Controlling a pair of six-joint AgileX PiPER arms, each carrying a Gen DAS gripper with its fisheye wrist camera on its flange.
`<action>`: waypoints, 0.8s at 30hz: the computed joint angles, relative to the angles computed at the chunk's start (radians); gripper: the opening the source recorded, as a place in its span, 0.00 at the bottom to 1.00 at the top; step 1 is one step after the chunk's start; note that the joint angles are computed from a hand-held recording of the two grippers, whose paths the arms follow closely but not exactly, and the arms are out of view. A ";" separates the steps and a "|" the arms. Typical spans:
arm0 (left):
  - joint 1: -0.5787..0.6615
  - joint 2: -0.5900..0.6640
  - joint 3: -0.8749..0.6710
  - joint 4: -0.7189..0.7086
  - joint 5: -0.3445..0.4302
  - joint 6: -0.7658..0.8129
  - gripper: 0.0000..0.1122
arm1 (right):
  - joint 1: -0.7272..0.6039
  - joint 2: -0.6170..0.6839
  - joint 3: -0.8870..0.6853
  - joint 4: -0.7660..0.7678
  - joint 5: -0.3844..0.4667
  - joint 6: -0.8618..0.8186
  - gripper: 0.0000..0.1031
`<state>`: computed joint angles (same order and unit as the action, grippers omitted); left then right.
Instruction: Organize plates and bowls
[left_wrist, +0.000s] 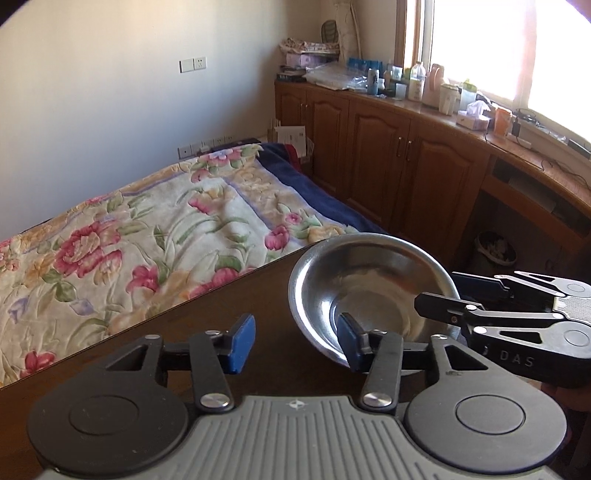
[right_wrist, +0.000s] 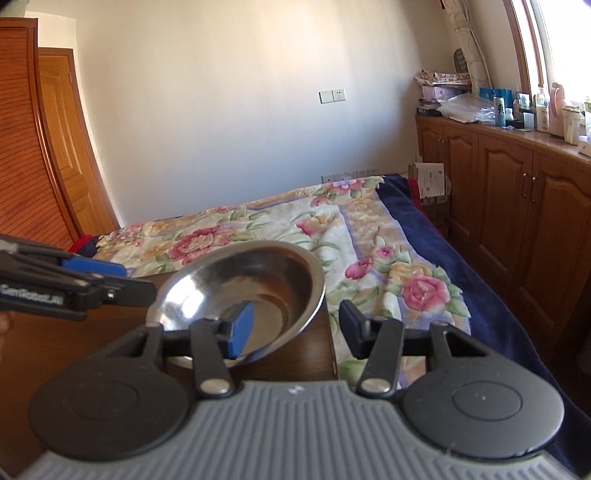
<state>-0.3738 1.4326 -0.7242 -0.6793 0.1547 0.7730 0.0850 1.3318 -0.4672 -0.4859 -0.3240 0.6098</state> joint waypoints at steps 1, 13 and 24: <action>0.000 0.008 -0.005 0.000 0.004 -0.001 0.46 | 0.000 -0.002 0.001 -0.008 0.002 0.011 0.47; 0.008 0.057 -0.043 -0.020 0.060 0.009 0.26 | -0.020 0.012 -0.018 -0.163 -0.004 0.158 0.33; 0.010 -0.023 -0.017 0.097 0.080 -0.107 0.24 | -0.034 -0.018 -0.015 -0.284 -0.029 0.268 0.27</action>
